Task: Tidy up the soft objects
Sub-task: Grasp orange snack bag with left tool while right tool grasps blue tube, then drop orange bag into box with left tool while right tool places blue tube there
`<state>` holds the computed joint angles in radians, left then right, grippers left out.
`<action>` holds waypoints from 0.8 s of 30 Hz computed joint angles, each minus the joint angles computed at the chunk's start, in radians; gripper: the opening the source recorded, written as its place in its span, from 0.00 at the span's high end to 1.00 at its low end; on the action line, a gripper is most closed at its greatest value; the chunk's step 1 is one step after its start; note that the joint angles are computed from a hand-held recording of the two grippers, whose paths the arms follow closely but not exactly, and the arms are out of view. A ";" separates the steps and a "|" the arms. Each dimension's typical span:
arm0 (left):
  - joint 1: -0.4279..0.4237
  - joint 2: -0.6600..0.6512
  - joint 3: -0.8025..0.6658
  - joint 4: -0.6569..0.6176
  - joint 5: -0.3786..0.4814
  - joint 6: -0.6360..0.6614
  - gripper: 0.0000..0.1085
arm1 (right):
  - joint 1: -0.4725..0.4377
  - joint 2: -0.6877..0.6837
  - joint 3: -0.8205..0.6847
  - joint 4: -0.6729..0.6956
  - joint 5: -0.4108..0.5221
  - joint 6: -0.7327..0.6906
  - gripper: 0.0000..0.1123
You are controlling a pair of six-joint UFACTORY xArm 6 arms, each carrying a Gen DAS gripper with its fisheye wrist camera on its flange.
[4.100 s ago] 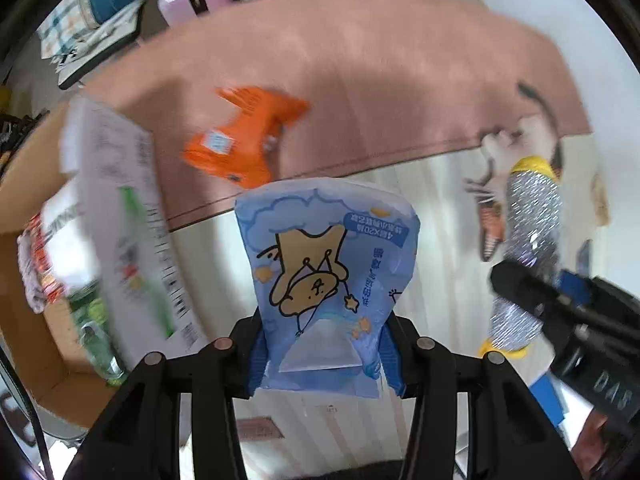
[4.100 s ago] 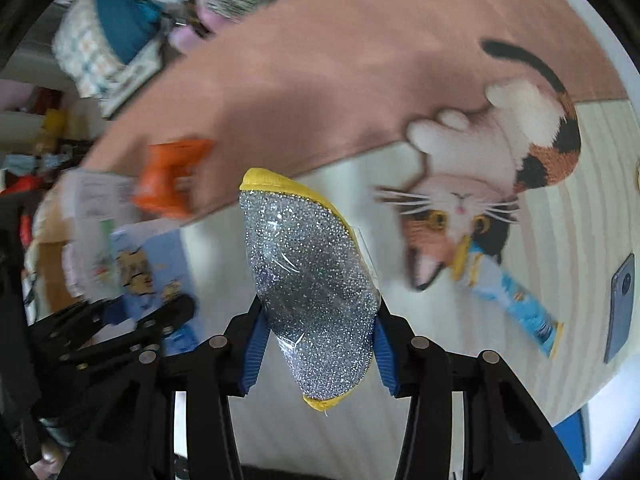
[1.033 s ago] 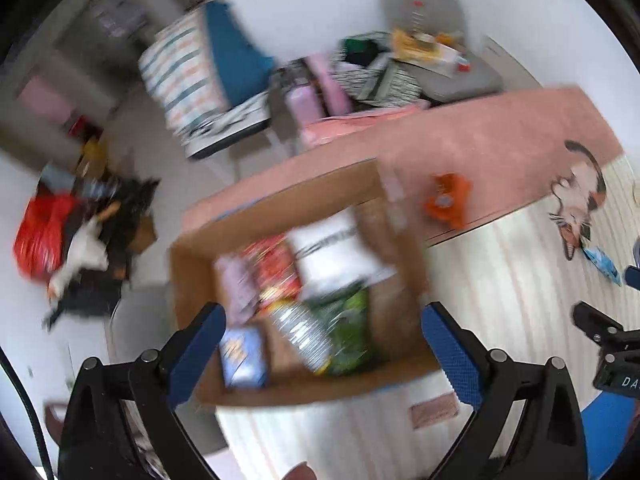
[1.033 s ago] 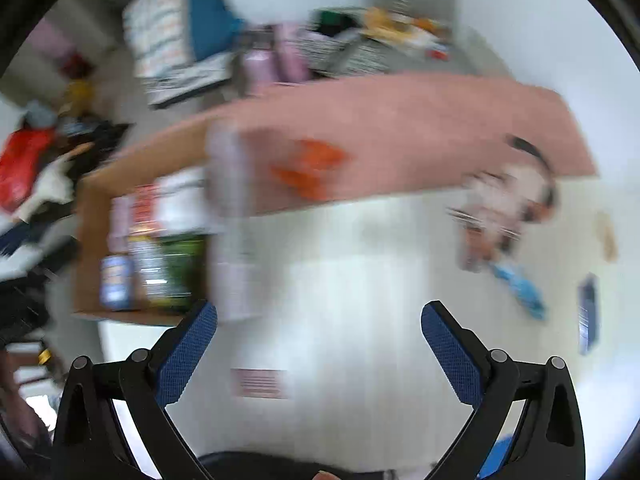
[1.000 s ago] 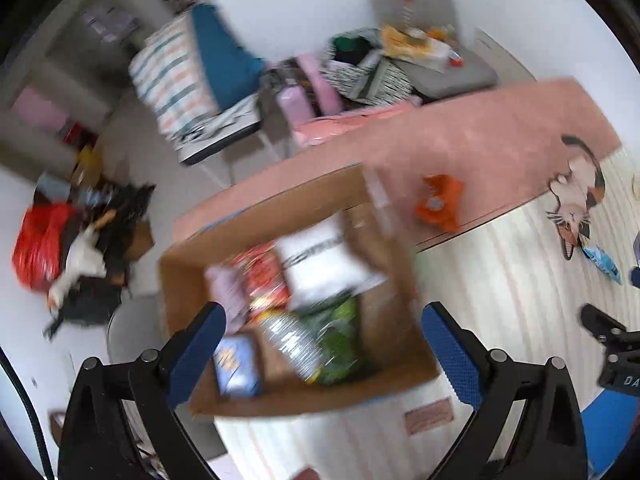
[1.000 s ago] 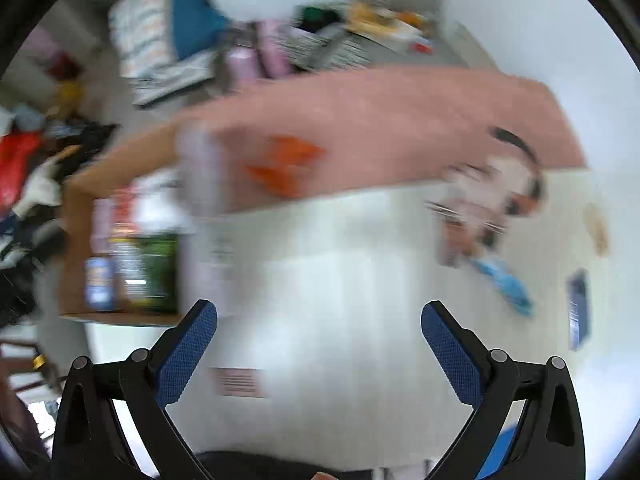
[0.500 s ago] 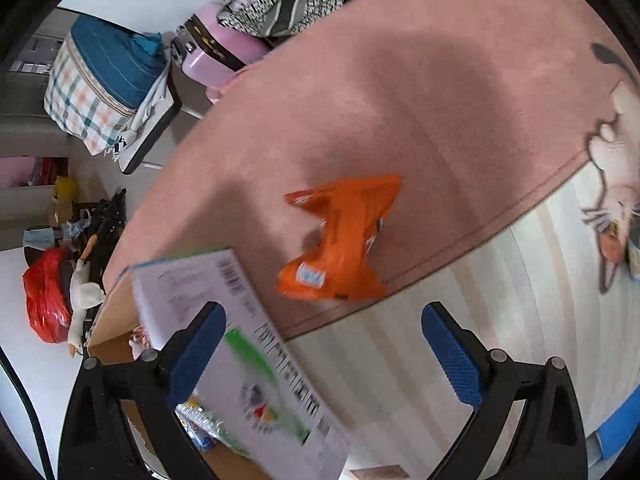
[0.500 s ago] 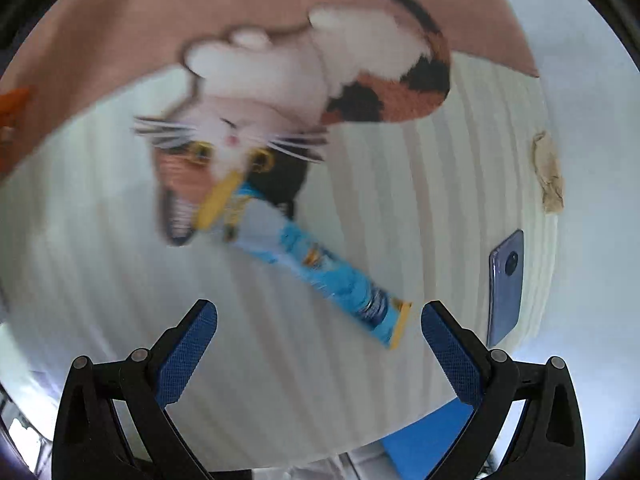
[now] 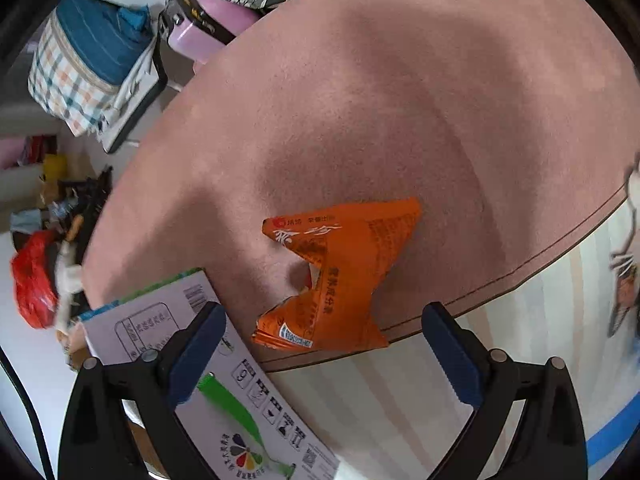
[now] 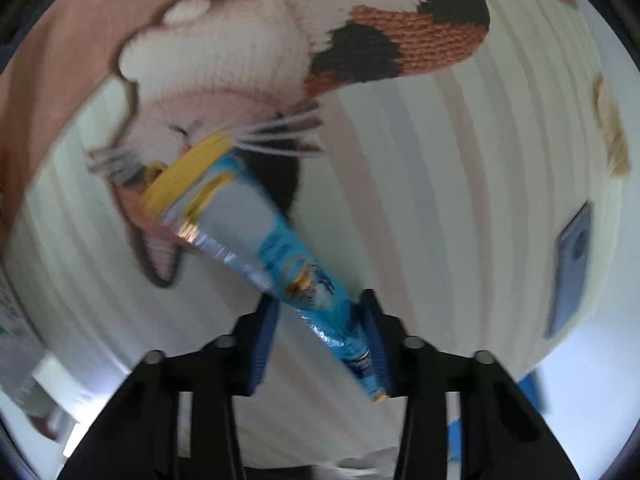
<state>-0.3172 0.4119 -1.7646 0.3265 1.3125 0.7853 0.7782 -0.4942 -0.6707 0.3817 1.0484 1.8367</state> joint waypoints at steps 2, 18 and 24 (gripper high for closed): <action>0.012 0.050 -0.102 -0.052 0.097 0.004 0.08 | 0.025 -0.055 0.068 -0.044 -0.160 0.100 0.76; 0.001 0.301 -0.453 -0.069 0.341 0.020 0.08 | 0.000 0.062 -0.005 -0.068 -0.161 0.132 0.54; 0.023 0.315 -0.495 -0.150 0.367 -0.046 0.68 | -0.007 0.296 -0.238 -0.093 -0.013 0.100 0.67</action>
<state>-0.2940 0.7270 -2.2597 0.1766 1.6791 0.7391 0.7710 -0.1979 -0.9088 0.2891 1.0349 1.9370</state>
